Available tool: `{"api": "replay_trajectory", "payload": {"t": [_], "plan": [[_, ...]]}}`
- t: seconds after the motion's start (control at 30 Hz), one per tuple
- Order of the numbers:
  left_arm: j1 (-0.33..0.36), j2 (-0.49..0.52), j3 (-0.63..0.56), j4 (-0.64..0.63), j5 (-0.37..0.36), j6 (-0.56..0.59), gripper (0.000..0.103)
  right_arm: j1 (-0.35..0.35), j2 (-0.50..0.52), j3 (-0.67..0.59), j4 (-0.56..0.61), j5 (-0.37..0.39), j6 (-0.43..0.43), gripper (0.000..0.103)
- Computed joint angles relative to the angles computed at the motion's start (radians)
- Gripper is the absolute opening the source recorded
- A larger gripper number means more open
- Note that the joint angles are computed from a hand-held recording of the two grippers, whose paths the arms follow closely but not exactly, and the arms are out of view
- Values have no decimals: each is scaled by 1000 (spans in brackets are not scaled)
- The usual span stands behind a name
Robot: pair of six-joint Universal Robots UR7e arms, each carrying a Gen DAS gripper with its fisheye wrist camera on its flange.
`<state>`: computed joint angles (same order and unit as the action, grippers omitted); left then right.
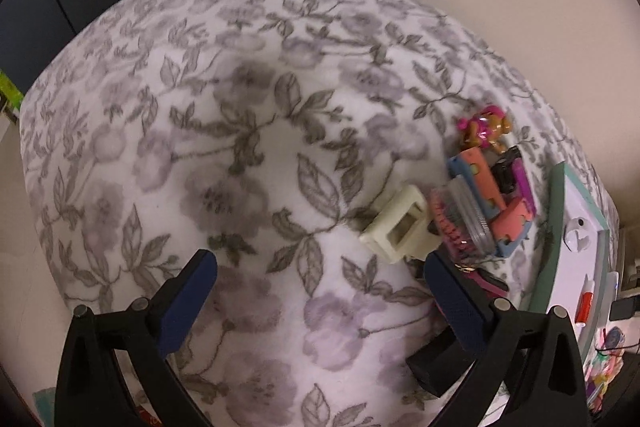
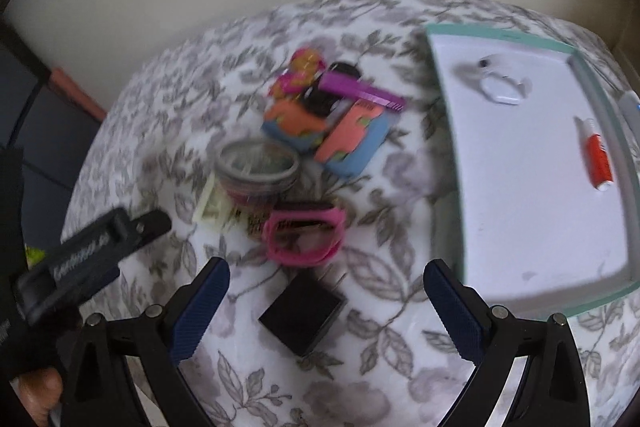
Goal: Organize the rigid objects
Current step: 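Move both open tools from the tray back to the pile, then grasp the black square charger with the right tool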
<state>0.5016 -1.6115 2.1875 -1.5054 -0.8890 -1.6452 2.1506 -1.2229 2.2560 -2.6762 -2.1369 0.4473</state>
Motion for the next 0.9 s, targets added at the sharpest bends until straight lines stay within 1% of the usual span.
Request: {"api": "replay_trajectory", "payload": {"t": [0.1,0.27,0.4,0.5,0.6,0.67,0.7,0.9], "plan": [[24,-2,4,-4,-19,-1,103,-1,31,-5,3,22,-10,99],[31,-12,11,-10,-27,-7,103,-11,85,-10,20,53,-13,97],[39,-13,8,-12,-32,1,103,-16,118,-14,34,49,-31,95],[44,-15,8,-10,-34,-1,103,-17,133,-18,53,34,-28,90],[47,-18,13,-31,-41,12,103,-2,141,-28,85,2,-36,84],[48,-10,12,-42,-47,26,103,9,147,-40,128,-19,-30,75],[49,-6,12,-49,-50,35,103,10,144,-44,147,-21,-31,74],[56,10,27,-140,-73,107,103,3,106,-35,197,26,-39,61]]}}
